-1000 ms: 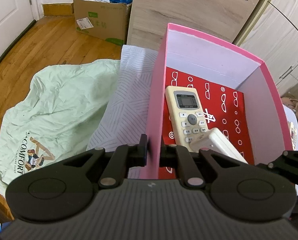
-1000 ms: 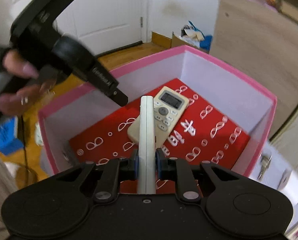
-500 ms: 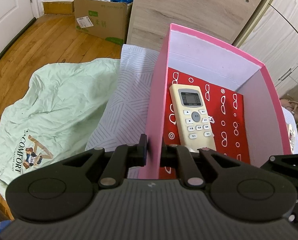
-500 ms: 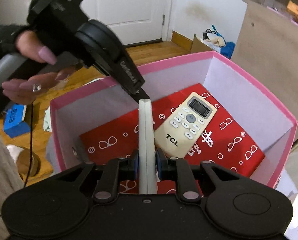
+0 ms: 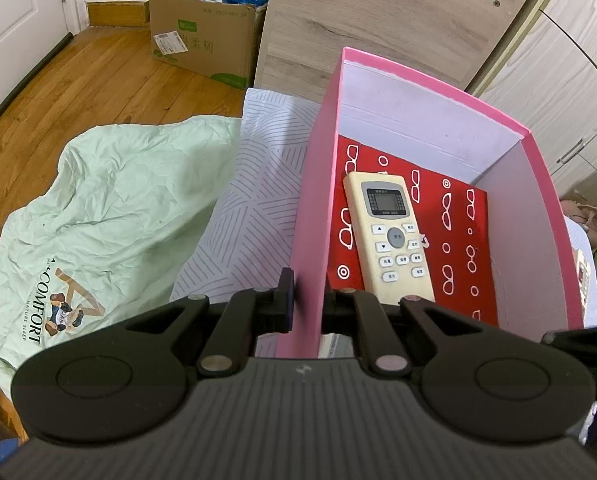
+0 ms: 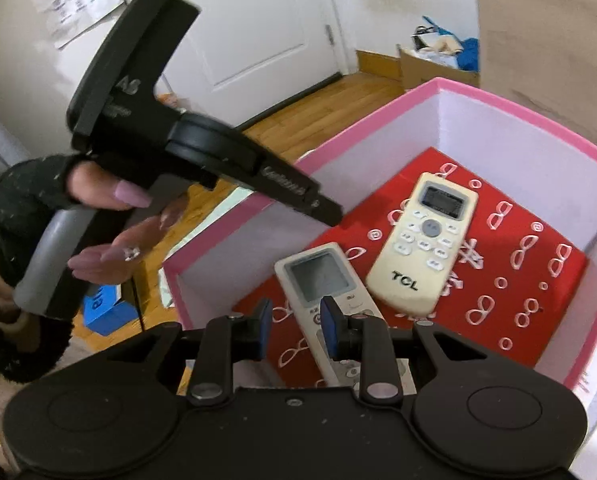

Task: Organize rigid objects
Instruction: 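Lower the white remote into the pink box beside the TCL remote and release, then move the right tool back to the white remote with printed label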

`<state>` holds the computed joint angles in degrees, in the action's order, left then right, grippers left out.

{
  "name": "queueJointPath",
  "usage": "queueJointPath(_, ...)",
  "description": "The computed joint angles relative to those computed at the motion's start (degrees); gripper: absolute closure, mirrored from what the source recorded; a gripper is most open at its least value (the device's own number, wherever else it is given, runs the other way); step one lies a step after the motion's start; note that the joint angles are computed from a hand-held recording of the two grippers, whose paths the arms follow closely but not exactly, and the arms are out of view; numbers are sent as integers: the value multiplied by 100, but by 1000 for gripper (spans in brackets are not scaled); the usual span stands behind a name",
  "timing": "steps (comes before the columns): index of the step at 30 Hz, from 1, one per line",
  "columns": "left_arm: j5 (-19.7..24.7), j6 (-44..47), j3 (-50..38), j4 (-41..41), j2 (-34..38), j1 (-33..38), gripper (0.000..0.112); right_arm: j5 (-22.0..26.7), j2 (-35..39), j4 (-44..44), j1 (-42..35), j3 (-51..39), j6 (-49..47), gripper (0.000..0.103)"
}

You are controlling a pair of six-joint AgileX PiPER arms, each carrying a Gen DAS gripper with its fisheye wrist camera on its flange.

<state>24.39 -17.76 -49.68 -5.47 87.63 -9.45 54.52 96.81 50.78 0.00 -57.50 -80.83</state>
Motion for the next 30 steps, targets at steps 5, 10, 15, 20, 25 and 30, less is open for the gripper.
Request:
queueJointPath(5, 4, -23, -1, 24, -4, -7, 103, -273, 64, -268, -163, -194, 706, 69)
queueJointPath(10, 0, -18, -2, 52, -3, -1, 103, 164, -145, 63, -849, -286, 473, 67)
queueJointPath(15, -6, 26, 3, 61, -29, 1, 103, 607, -557, 278, -1765, -229, 119, 58)
queueJointPath(20, 0, 28, -7, 41, -14, 12, 103, 745, -445, 175, -2703, -375, 109, 51)
queueJointPath(25, 107, -509, -122, 507, 47, -127, 104, 388, -28, -126, -3054, -543, 388, 49)
queueJointPath(30, 151, -744, -161, 624, 38, -153, 104, -51, 557, -222, -2839, -626, 674, 49)
